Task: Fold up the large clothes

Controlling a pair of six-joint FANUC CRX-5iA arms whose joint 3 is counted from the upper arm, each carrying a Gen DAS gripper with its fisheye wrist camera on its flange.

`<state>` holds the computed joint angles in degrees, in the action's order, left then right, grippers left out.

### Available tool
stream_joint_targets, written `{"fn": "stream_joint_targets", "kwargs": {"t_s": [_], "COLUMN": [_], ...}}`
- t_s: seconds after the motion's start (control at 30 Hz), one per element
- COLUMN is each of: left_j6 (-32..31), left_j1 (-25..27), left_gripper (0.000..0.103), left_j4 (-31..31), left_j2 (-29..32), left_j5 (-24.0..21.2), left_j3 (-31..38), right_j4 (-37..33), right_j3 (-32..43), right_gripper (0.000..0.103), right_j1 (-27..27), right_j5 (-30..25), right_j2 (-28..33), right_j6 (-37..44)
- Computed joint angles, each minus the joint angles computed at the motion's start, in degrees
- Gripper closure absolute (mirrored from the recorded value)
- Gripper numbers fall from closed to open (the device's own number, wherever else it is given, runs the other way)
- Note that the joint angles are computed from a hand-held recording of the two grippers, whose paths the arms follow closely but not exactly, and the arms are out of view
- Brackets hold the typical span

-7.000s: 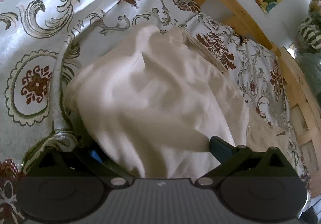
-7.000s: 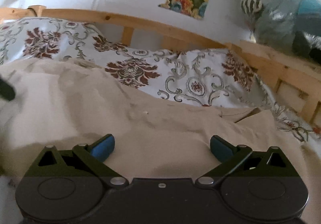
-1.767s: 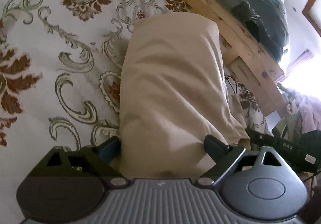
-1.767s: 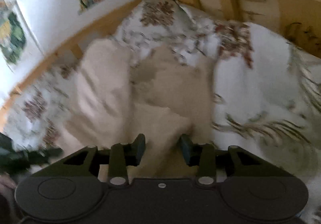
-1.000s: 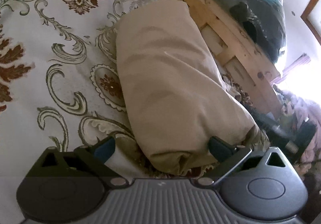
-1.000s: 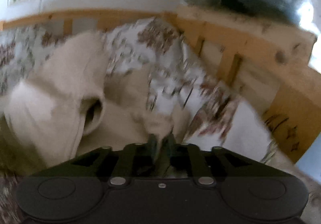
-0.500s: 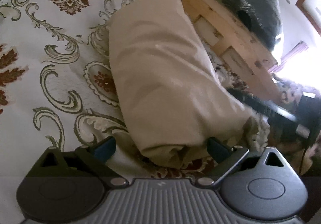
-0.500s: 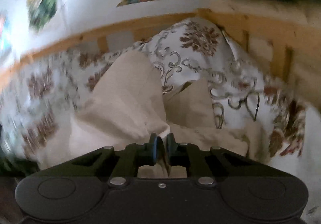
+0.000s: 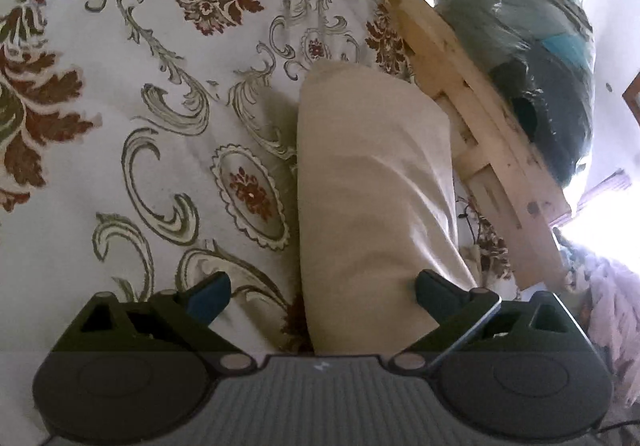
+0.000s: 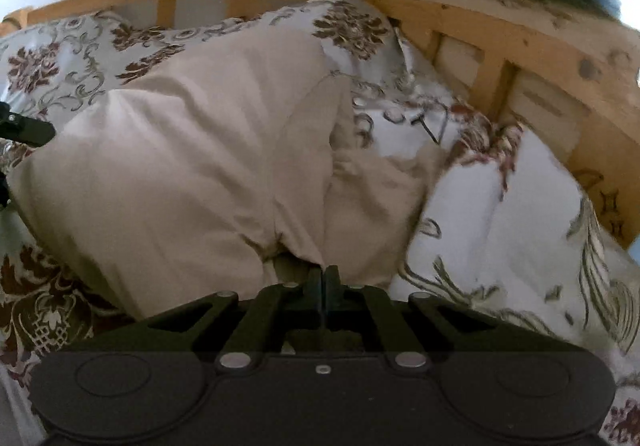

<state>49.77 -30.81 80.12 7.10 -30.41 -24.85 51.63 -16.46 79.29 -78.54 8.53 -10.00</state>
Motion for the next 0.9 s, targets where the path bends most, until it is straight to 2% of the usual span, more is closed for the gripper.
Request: {"fn": "stream_joint_targets", "kwargs": {"t_s": [0.07, 0.17, 0.27, 0.3, 0.37, 0.4, 0.47, 0.5, 0.53, 0.57, 0.6, 0.67, 0.73, 0.77, 0.8, 0.83, 0.9], "left_j6": [0.9, 1.4, 1.1, 1.2, 1.0, 0.8, 1.0, 1.0, 0.8, 0.4, 0.1, 0.4, 1.0, 1.0, 0.9, 1.0, 1.5], "left_j1": [0.0, 0.1, -0.2, -0.2, -0.3, -0.3, -0.3, -0.3, -0.3, -0.3, -0.2, -0.1, 0.1, 0.1, 0.1, 0.2, 0.3], "left_gripper": [0.002, 0.002, 0.002, 0.002, 0.001, 0.001, 0.001, 0.0, 0.0, 0.0, 0.0, 0.0, 0.0, 0.0, 0.0, 0.0, 0.0], "left_j4": [-1.4, -3.6, -4.6, -5.1, -5.3, -5.3, -5.4, -5.4, -5.4, -5.3, -5.2, -5.3, -5.6, -5.6, -5.6, -5.6, -6.2], "left_j2": [0.1, -0.3, -0.1, 0.1, 0.1, 0.1, 0.1, 0.2, 0.2, 0.3, 0.4, 0.7, 0.8, 0.9, 1.0, 1.0, 1.1], "left_j5": [0.5, 0.8, 0.9, 0.5, 0.6, 0.7, 0.6, 0.6, 0.6, 0.5, 0.4, 0.0, -0.2, -0.3, -0.4, -0.4, -0.8], "left_j3": [0.5, 0.6, 0.9, 1.1, 1.2, 1.2, 1.2, 1.2, 1.2, 1.3, 1.4, 1.6, 1.8, 1.8, 1.9, 2.0, 2.3], "right_j4": [1.9, 6.5, 10.2, 10.8, 13.0, 14.4, 14.9, 14.9, 15.3, 14.3, 12.1, 9.4, 10.9, 13.2, 14.5, 14.2, 11.6], "right_j3": [-0.5, -1.2, -0.5, -0.7, -1.7, -1.9, -3.1, -4.4, -5.3, -5.4, -4.6, -3.6, -6.0, -7.4, -8.2, -8.0, -5.4], "right_gripper": [0.099, 0.073, 0.063, 0.058, 0.054, 0.046, 0.027, 0.025, 0.024, 0.02, 0.02, 0.02, 0.023, 0.029, 0.041, 0.05, 0.09], "right_j1": [-0.1, 0.3, -0.4, -1.4, -4.2, -5.9, -10.7, -13.9, -16.2, -18.1, -19.2, -20.0, -21.5, -22.3, -22.5, -21.8, -19.3], "right_j5": [0.3, -1.8, -3.0, -1.0, 4.9, 7.6, 17.7, 24.8, 29.5, 33.1, 34.4, 34.1, 38.9, 41.2, 42.2, 40.7, 34.0], "right_j2": [-0.6, -1.5, -1.2, -1.9, -3.6, -4.1, -6.6, -8.0, -8.5, -8.3, -7.6, -6.0, -6.8, -7.2, -7.5, -7.4, -6.0], "right_j6": [-1.3, -3.4, -1.6, -1.1, -1.5, -3.0, -6.4, -8.7, -10.4, -10.5, -8.8, -7.8, -11.3, -14.4, -16.5, -16.4, -11.9]}}
